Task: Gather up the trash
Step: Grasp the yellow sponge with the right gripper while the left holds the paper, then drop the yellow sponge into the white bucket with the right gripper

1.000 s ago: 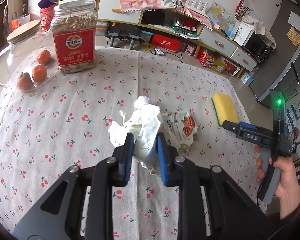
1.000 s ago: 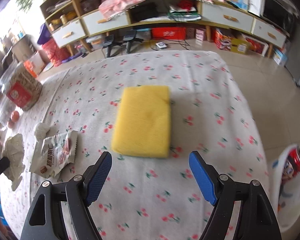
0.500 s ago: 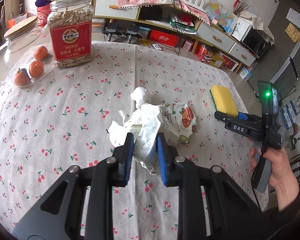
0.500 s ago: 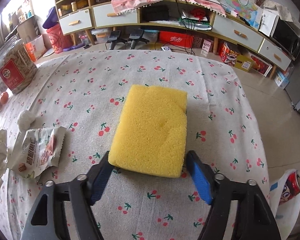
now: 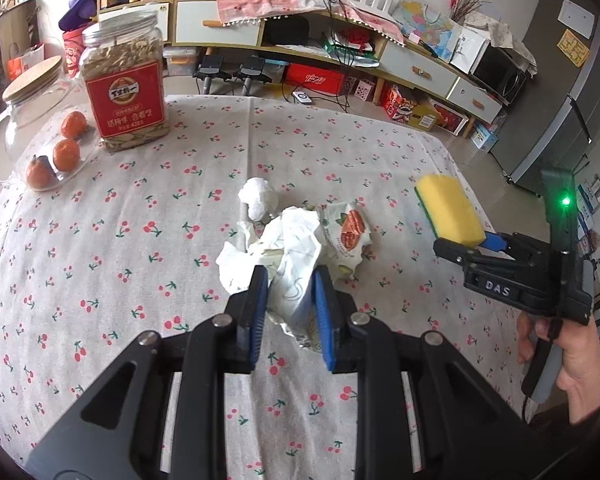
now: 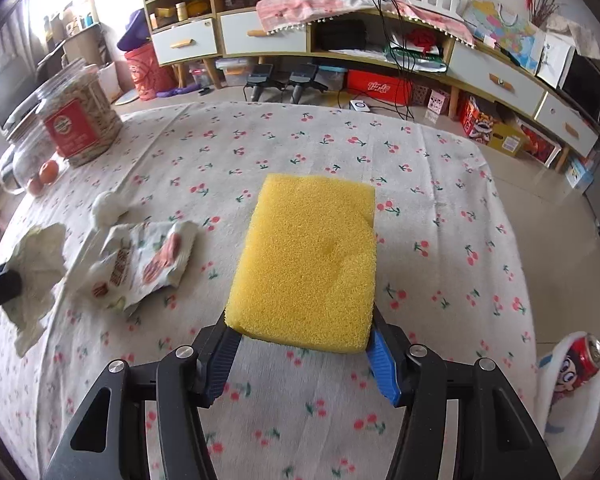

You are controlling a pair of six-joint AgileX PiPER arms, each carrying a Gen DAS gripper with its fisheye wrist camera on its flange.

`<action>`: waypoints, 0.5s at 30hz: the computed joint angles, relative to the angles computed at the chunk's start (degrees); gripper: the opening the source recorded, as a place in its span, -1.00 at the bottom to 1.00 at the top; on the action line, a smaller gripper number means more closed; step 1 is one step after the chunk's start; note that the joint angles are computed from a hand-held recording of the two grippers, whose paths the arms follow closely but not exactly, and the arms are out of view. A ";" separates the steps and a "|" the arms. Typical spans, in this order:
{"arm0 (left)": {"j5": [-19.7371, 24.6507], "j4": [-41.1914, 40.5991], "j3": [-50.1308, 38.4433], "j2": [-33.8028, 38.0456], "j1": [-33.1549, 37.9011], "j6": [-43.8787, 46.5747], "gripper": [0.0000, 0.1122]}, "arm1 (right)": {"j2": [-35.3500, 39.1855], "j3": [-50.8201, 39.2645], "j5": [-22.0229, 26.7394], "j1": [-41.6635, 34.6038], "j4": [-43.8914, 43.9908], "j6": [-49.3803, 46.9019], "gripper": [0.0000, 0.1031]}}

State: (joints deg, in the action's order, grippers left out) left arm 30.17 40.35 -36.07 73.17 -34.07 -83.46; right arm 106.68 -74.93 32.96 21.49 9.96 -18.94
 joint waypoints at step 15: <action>2.24 5.39 -7.18 6.08 -10.72 -4.16 -0.55 | -16.15 12.07 3.27 -17.15 7.83 -11.43 0.15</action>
State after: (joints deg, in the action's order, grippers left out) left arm 32.41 45.74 -43.25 79.25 -44.79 -87.62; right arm 90.53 -62.86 36.23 4.34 17.79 -30.37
